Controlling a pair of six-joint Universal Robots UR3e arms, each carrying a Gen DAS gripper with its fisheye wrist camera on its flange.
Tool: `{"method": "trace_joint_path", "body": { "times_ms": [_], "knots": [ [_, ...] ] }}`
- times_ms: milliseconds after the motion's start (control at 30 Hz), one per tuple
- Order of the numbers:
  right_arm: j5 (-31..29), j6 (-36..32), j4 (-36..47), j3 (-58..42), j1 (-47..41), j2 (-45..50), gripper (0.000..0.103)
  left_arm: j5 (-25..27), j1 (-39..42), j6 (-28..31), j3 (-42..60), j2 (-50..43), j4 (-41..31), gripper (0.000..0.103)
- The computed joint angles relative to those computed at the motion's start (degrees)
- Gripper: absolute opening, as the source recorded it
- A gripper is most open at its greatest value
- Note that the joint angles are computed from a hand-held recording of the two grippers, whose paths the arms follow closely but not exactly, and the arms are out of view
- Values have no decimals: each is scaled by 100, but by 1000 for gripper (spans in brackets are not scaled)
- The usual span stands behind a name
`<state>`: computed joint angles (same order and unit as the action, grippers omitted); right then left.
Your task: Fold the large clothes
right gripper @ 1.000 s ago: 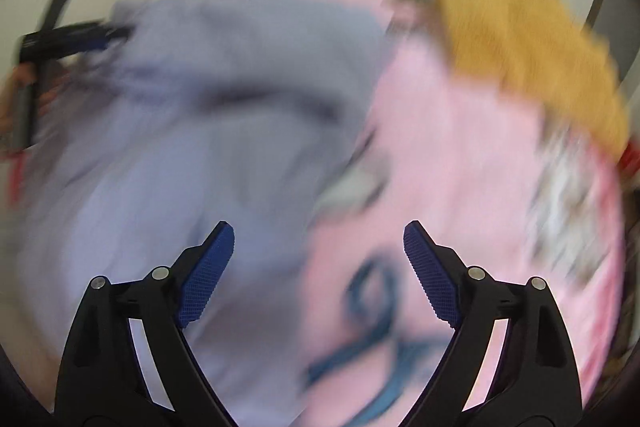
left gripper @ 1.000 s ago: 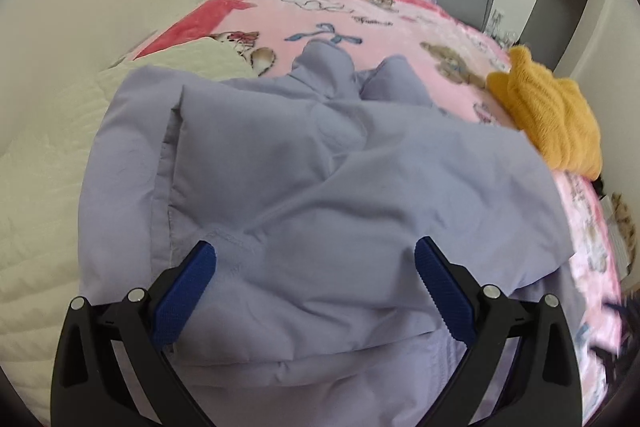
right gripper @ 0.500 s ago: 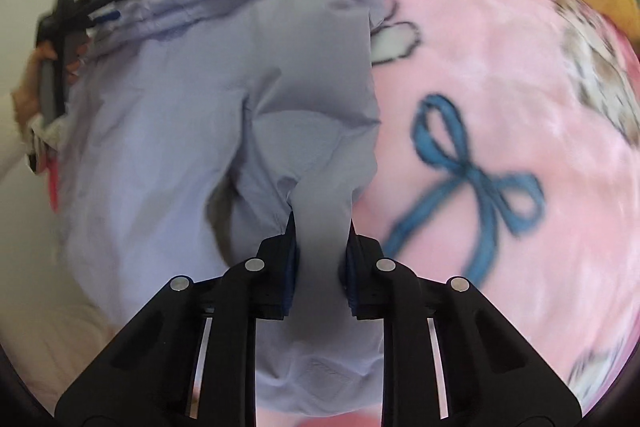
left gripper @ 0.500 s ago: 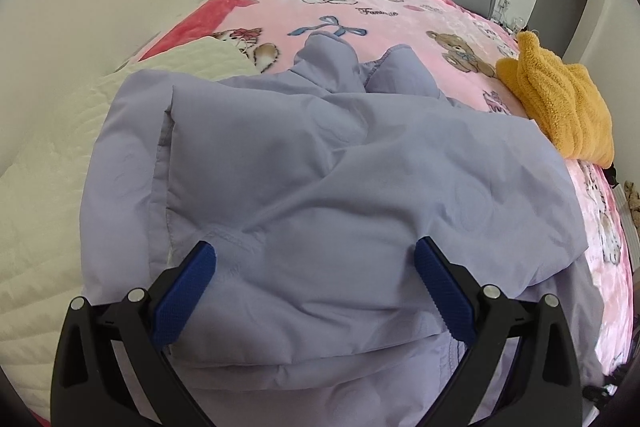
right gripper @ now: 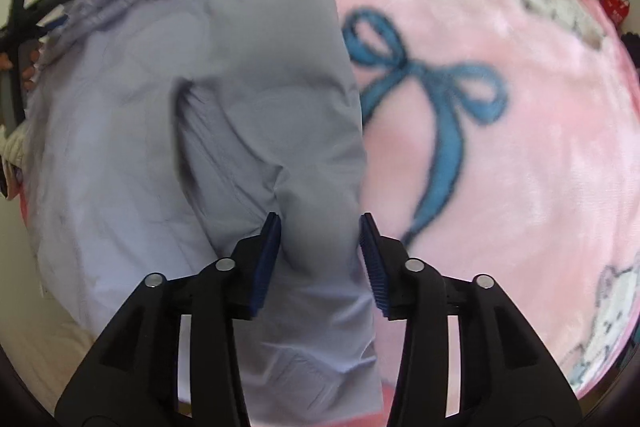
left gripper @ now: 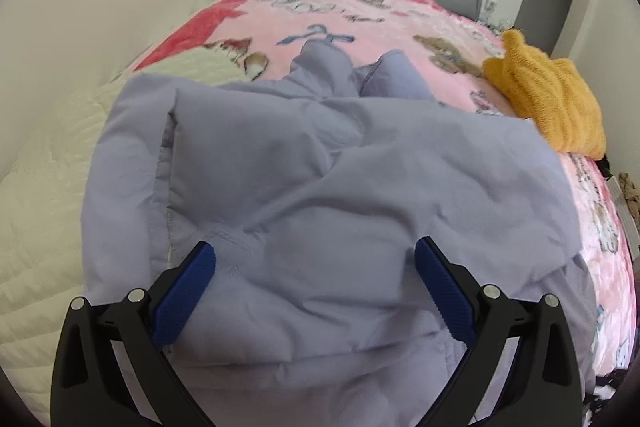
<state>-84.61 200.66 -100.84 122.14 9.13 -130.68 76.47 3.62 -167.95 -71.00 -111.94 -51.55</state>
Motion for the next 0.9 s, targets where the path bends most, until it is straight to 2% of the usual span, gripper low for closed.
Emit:
{"method": "trace_joint_path", "body": {
  "times_ms": [33,67,100,133,167,200,267,300,367,400,433,467,533,600,667,733,800,900],
  "knots": [
    [48,-71,23,-174,-5,-110,44,-88,52,-81,-117,122,-12,98],
    [-61,-45,-139,-386,173,-89,58,-207,107,-150,-217,233,-69,98],
    [-288,-69,-537,-626,467,54,76,-348,161,-137,-335,376,-141,98],
    [-711,-44,-1036,-879,868,410,83,-321,151,-139,-420,465,-132,98],
    [-967,-107,-1401,-1024,1069,674,84,-201,102,-157,-494,573,-114,98],
    [-952,-475,-2021,-1158,1045,1029,82,-124,67,-179,-587,687,-63,98],
    [-632,-1114,-3131,-1420,753,1855,80,26,-20,-235,-664,834,-19,98],
    [-611,-1234,-3576,-1622,745,2331,74,114,-71,-268,-709,908,49,98],
    [-628,-1438,-4287,-2264,683,3442,68,121,-117,-216,-738,1022,100,98],
    [-274,-1771,-4581,-2683,453,4042,65,62,-116,-170,-712,1049,92,98],
    [-399,-1765,-4592,-3118,461,4498,62,-49,-121,-52,-649,1063,43,98],
    [-136,-1915,-4561,-3718,300,5098,59,-112,-135,79,-523,1019,-64,98],
    [43,-1914,-4039,-4918,222,6030,57,103,-284,253,-33,694,-398,98],
    [310,-1907,-3657,-6117,138,6985,54,173,-309,252,489,304,-954,98],
    [370,-1986,-3173,-7317,182,7875,53,-8,-150,-7,1020,-137,-1685,98],
    [99,-2061,-2394,-8517,366,8595,53,-316,46,-155,830,-142,-1615,98],
    [-214,-2085,-1451,-9709,547,9227,53,-409,106,-132,649,-115,-1483,98],
    [-407,-2193,-901,-10558,656,9817,53,-304,49,45,695,-250,-1476,98]
  ]
}}
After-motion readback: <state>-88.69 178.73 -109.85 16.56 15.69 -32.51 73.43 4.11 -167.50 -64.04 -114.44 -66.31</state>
